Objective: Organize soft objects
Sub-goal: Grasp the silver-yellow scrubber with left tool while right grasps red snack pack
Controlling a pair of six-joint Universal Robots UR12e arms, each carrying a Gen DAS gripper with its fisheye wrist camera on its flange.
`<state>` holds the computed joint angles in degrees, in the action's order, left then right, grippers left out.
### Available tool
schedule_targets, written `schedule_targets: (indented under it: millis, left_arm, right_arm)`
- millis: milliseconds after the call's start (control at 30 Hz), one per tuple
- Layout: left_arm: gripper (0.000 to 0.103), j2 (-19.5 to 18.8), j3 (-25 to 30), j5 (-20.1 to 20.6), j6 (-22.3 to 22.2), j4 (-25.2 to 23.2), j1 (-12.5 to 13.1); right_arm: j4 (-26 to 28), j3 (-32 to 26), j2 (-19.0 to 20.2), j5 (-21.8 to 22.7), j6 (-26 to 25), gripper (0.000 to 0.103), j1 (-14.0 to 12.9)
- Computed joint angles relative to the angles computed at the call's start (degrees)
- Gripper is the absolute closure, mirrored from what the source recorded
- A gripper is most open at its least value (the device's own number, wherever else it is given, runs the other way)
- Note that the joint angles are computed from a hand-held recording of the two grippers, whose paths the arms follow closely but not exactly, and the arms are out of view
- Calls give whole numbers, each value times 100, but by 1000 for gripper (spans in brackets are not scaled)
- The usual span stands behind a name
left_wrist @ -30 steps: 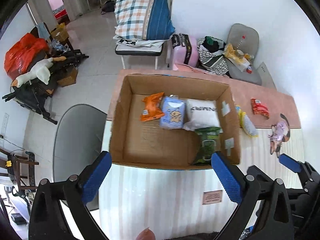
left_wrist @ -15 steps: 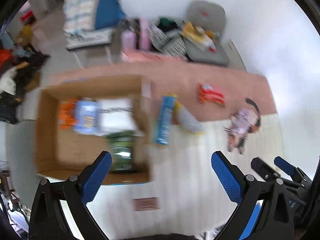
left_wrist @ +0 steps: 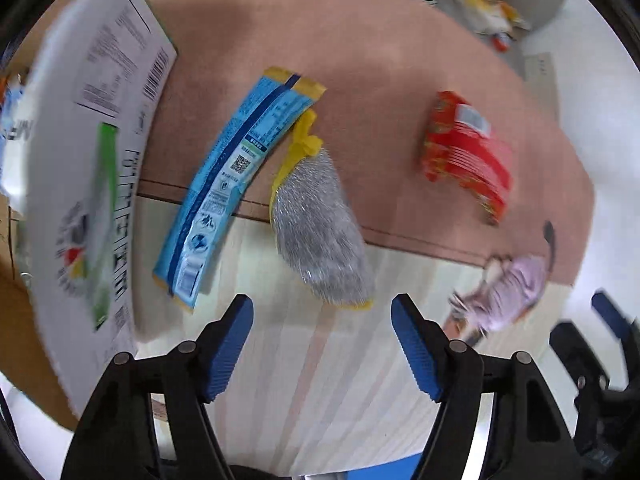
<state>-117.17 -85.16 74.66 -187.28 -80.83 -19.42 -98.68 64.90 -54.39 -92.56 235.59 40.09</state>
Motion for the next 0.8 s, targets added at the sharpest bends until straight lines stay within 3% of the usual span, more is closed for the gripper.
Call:
schedule_targets:
  millis: [100, 267, 433, 533, 567, 600, 700, 800]
  left_arm:
    - [34, -111, 35, 100, -249, 8, -7]
    - [32, -190, 42, 163, -467, -32, 9]
    - [32, -258, 132, 143, -507, -102, -25]
    - [32, -299, 177, 131, -481, -171, -50]
    - [32, -311, 186, 114, -474, -181, -59]
    - [32, -318, 189, 116, -431, -200, -62]
    - [32, -338, 182, 221, -365, -162, -92]
    - [32, -411, 243, 288, -318, -161, -115]
  right_arm:
    - [306, -305, 356, 72, -979, 0, -174]
    - [1200, -1248, 1134, -706, -2851, 0, -164]
    - [1104, -1461, 1452, -375, -3740, 0, -319]
    - [1025, -1413, 1528, -32, -3649, 1, -420]
    - [849, -1261, 1451, 187, -3442, 10, -473]
    - [681, -1102, 1364, 494, -3136, 19, -543]
    - [554, -739, 1133, 969, -1973, 32, -660]
    - [608, -370, 945, 1763, -1177, 34, -768]
